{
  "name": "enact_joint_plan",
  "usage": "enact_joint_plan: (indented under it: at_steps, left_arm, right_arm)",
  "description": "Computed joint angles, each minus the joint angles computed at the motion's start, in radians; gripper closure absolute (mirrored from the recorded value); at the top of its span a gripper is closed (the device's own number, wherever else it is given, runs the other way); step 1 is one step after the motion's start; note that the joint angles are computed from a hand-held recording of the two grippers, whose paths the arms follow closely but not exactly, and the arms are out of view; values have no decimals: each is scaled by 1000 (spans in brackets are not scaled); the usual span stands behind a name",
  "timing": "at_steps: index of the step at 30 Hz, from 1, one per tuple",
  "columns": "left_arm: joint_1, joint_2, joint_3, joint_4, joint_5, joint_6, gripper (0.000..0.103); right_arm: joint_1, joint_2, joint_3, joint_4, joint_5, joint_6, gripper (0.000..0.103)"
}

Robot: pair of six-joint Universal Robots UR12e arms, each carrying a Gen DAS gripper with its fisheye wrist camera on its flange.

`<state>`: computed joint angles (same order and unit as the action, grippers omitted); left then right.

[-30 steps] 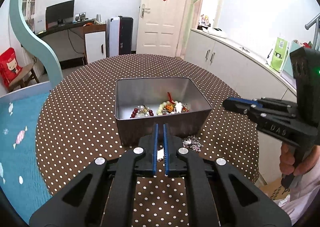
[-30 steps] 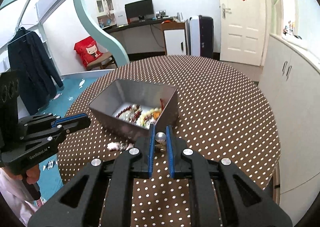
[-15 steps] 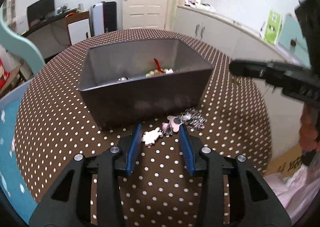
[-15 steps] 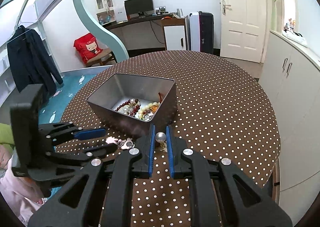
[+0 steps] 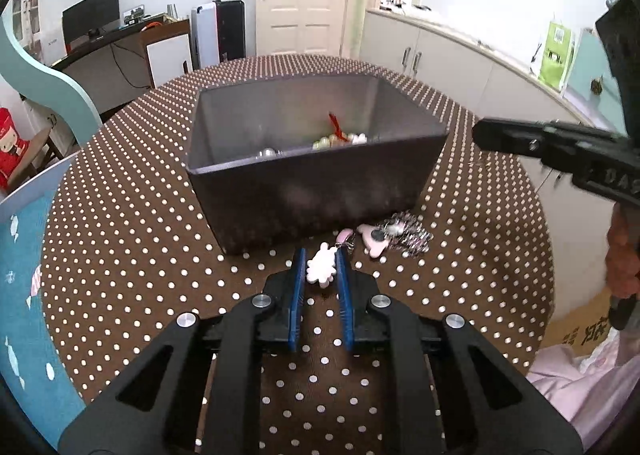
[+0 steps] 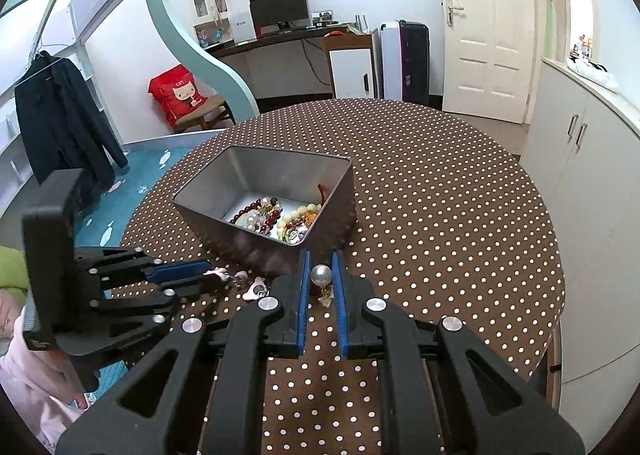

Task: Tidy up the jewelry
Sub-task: 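Carry both charms into the grey box and open both tools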

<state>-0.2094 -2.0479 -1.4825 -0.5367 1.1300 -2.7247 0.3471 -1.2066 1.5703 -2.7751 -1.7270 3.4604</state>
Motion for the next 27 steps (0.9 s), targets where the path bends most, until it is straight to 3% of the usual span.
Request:
enact_joint_plan:
  at_steps: [11,21,23,24,27]
  left_arm:
    - [12,24,7,140,-54,-50,88]
    - [4,-24,98,156,-30,-116,88]
    - [3,-34,113,145,-23,-130,88]
    - [1,-39,121,141,-19,-131,87]
    - [2,-44,128,133,-23,-130,87]
  right_arm:
    - [2,20,-40,-40,8,-57,93]
    - [-4,65,-118,-33,50,-124,92]
    - [-2,74,-129,-30,31,-113,79]
    - [-3,72,-126,-32,26,-107,66]
    - [-7,64,-113,-25,8,-89,63]
